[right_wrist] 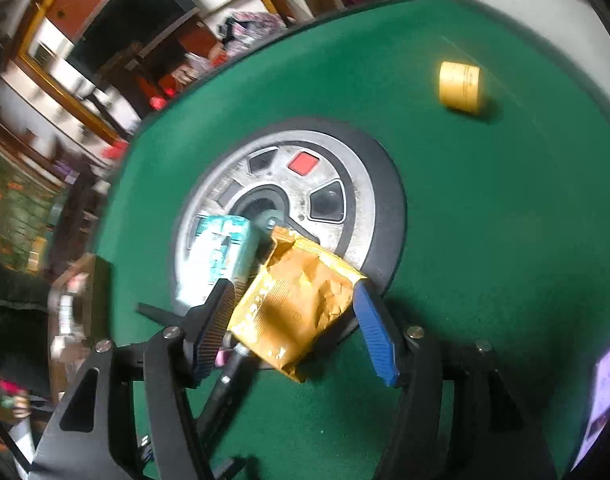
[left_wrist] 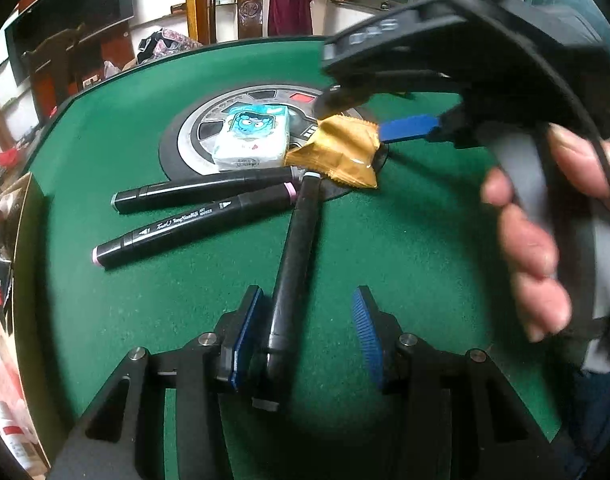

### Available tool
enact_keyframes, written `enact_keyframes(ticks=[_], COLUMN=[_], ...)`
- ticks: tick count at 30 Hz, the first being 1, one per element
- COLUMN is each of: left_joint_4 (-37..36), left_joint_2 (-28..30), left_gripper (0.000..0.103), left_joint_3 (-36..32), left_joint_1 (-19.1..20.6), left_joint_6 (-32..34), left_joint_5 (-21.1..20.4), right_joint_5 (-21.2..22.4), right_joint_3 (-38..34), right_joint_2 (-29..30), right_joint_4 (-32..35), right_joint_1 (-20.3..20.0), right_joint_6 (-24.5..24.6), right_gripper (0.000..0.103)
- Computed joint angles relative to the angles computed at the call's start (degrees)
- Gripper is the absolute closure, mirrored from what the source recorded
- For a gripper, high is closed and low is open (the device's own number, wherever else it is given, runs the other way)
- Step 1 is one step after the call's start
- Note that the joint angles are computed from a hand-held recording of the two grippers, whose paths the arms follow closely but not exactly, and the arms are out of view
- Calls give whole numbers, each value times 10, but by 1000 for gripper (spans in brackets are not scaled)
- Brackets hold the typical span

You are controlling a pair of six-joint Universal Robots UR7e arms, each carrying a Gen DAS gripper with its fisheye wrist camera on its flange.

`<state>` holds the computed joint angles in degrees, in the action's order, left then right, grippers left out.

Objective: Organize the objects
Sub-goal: 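Grasp a black marker with the left tool while the right tool grasps the gold snack packet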

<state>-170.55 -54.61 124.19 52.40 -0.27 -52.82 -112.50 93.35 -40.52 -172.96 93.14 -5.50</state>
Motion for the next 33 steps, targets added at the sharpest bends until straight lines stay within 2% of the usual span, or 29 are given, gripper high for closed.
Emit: enact_keyframes(ticks=[4, 5, 7, 9, 10, 12, 13, 14, 17, 20, 21, 22, 24, 29, 33], left_joint_4=[-10, -10, -11, -13, -11, -9, -6, -4, 0, -25, -30, -41, -54, -60, -69], left_joint_2=[8, 10, 11, 17, 18, 21, 21, 24, 37, 49, 48, 48, 45, 25, 9], left_gripper=[63, 63, 63, 63, 63, 62, 62, 62, 57, 58, 64, 91, 92, 92, 92], left_joint_3=[-4, -5, -3, -5, -6, -8, -9, -13, -23, -27, -25, -22, -21, -8, 2], left_joint_1=[3, 2, -1, -2, -4, -5, -6, -6, -10, -9, -9, -9, 0, 9, 9], left_joint_6=[6, 7, 6, 9, 9, 5, -1, -2, -1, 11, 10, 10, 9, -22, -30], left_joint_5=[-2, -1, 5, 10, 14, 18, 21, 23, 43, 47, 47, 50, 34, 8, 2], right_joint_5=[-51, -62, -91, -104, -100, -87, -82, -75, -49, -60, -70, -68, -52, -41, -9], right_joint_3=[-24, -29, -41, -36, -32, -18, -11, -4, 12, 23, 25, 27, 30, 44, 54], right_joint_2=[26, 31, 44, 49, 47, 36, 30, 23, -1, 0, 2, 2, -2, -9, -20], right_joint_4=[5, 4, 5, -32, -35, -42, -45, -43, -20, -45, -53, -54, -44, -84, -96], right_joint_1=[14, 17, 20, 20, 17, 12, 9, 6, -4, -2, 1, 2, 1, 10, 11], right_joint_6=[9, 8, -6, -54, -72, -120, -134, -142, -135, -158, -173, -181, -181, -187, -183], right_gripper=[40, 36, 35, 35, 36, 47, 57, 58, 58, 58, 59, 61, 62, 62, 62])
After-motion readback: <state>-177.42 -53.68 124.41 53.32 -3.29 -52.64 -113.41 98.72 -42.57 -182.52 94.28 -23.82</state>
